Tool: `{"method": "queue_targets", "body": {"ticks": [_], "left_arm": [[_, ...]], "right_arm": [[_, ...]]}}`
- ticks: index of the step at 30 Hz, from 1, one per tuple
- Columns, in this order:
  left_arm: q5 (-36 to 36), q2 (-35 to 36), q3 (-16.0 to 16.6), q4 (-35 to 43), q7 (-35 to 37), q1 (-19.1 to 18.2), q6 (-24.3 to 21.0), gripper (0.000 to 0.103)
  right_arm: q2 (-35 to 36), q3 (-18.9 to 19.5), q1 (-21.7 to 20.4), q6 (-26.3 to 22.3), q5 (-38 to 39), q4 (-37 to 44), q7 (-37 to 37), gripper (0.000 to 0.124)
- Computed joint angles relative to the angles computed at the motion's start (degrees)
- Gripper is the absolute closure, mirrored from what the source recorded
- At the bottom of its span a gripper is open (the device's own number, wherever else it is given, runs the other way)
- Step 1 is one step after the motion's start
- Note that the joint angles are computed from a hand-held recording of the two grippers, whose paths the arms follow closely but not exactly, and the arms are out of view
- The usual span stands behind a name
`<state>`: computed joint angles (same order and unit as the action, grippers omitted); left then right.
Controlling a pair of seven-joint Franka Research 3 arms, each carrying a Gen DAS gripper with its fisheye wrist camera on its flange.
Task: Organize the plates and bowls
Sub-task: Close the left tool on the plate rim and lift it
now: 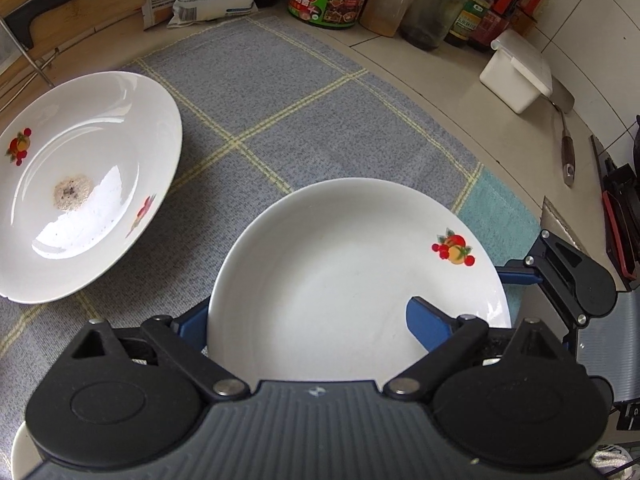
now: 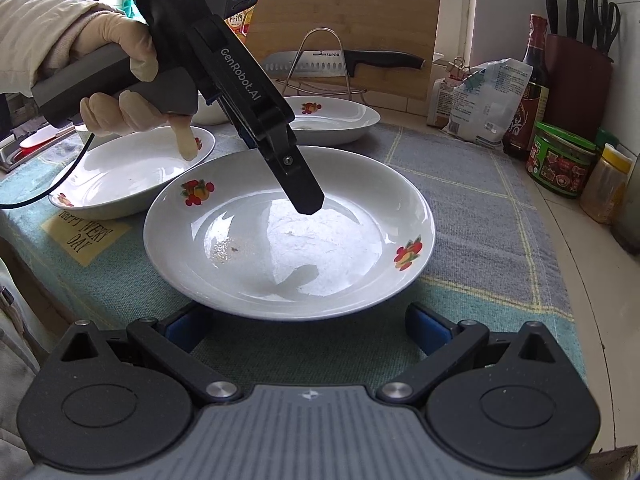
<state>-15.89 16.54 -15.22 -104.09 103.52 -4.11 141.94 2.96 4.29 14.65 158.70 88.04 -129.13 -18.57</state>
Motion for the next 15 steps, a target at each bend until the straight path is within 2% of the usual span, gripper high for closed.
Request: {"method": "queue_targets", "body": {"ticks": [3, 8, 15], "left_arm": [[0.1, 0.6, 0.0, 1.4, 0.6, 0.3, -2.4, 0.009], [0.3, 2.1, 0.2, 4.1, 0.1, 0.4, -5.6, 0.011], [1.1, 2.6, 0.2, 5.0, 0.6, 0.3, -6.8, 0.011]], "right_arm": [[0.1, -0.2, -0.3, -1.3, -0.1, 0.1, -0.9, 0.021], [0.5, -0.4, -0.9, -3.3, -4.7, 0.8, 1.6, 0.021], [1.3, -0.3, -1.6, -5.4, -10.0, 2.1, 4.7, 0.021]]}}
